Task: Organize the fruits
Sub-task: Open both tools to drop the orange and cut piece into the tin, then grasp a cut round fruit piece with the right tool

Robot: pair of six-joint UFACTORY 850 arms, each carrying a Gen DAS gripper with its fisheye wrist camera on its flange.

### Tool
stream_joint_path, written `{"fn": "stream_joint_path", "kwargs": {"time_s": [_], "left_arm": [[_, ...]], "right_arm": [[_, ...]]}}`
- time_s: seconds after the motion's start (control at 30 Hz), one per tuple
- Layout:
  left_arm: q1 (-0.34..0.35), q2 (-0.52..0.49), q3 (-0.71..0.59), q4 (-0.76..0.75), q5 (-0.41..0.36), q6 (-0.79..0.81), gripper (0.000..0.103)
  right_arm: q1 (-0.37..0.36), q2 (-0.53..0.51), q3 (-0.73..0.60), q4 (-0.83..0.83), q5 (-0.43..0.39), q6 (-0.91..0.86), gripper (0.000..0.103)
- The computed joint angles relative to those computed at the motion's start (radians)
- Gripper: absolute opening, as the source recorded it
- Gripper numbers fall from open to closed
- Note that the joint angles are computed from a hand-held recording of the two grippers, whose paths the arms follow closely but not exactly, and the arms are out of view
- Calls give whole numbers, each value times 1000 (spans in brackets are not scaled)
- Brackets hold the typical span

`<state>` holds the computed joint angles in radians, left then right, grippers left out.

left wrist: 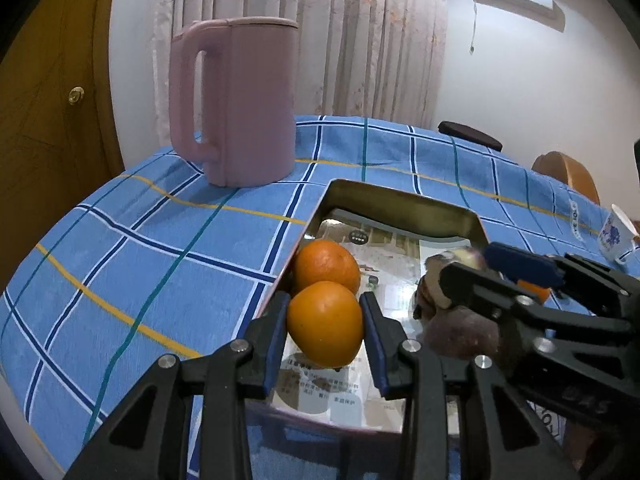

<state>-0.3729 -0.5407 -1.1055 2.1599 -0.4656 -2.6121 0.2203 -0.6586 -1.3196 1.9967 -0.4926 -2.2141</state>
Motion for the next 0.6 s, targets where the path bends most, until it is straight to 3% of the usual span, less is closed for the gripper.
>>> {"fn": "stream_joint_path", "kwargs": {"time_s": [0.07,0.13,0.2,0.37,0.6], "left_arm": [[-7,7,6,-10,-10,14,53],[-17,18,18,18,-24,-5,67],[-46,17,17,-65,-101,74,78],[-61,17,4,-105,-121,116,79],[-91,7,-33,-72,-124,91,79]], "right_arm": [[-14,15,20,-2,-39,2,74],[-27,36,49,13,-76,-18,85],[-39,62,83,61,-94,-70,86],[-96,114,142,134,-128,-148,86],[-186,130,167,439,2,-403,86]]}}
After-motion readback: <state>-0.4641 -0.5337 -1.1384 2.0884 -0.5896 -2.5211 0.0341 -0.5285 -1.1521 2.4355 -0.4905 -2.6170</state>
